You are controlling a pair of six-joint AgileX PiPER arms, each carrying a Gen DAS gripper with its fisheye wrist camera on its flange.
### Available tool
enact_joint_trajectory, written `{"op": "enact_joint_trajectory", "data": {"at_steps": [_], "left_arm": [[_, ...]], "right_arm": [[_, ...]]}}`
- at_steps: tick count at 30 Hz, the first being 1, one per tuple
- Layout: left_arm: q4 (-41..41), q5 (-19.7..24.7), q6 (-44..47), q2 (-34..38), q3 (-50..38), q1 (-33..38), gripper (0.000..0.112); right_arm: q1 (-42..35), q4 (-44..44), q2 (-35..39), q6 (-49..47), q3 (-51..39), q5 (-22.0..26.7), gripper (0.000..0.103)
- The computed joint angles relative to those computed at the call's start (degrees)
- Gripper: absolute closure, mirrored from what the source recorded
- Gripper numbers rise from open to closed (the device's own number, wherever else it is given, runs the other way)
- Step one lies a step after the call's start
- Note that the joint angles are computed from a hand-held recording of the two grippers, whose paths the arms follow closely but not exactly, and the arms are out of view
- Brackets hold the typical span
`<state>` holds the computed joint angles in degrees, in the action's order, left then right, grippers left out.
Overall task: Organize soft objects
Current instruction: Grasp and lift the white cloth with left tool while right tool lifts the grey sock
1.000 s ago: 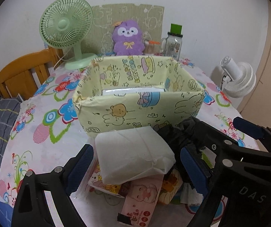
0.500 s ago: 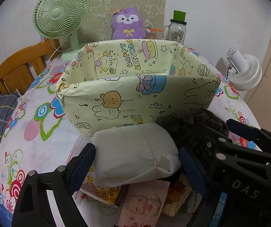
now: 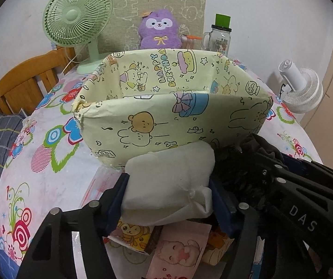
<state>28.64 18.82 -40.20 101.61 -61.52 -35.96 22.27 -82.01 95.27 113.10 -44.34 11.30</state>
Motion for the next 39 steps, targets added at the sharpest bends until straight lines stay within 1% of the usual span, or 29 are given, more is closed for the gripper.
{"op": "enact_joint_trajectory", "data": {"at_steps": [5, 10, 16, 23, 31, 36, 39], "left_arm": [[-0.94, -0.42, 1.06, -1.69, 0.9, 0.14, 0.05], [0.85, -0.42, -0.84, -4.11, 1.74, -0.21, 0.051], [2.68, -0.5, -2.53, -7.38, 2.92, -0.04, 0.051], [4.3, -0.44, -3.3, -11.68, 4.07, 0.15, 0.051], [4.4, -0.57, -2.51, -15.23, 4.16, 0.97, 0.051], [3.02, -0.77, -0.44, -16.19, 3.16, 1.81, 0.051], [2.5, -1.08, 0.63, -16.45, 2.57, 2.4, 0.051]], "right_arm": [[1.47, 0.19, -2.3, 0.26, 1.1, 2.06, 0.067], [3.03, 2.26, -5.25, -1.46, 1.86, 4.76, 0.067], [5.8, 5.8, -8.79, -4.45, 2.05, 9.32, 0.067], [9.22, 9.69, -11.67, -8.75, 0.62, 14.32, 0.067], [13.18, 10.38, -14.38, -10.91, -1.7, 19.97, 0.067], [14.58, 11.12, -15.12, -12.76, -3.57, 22.19, 0.067], [14.61, 11.45, -15.2, -13.79, -4.63, 22.57, 0.067]]}}
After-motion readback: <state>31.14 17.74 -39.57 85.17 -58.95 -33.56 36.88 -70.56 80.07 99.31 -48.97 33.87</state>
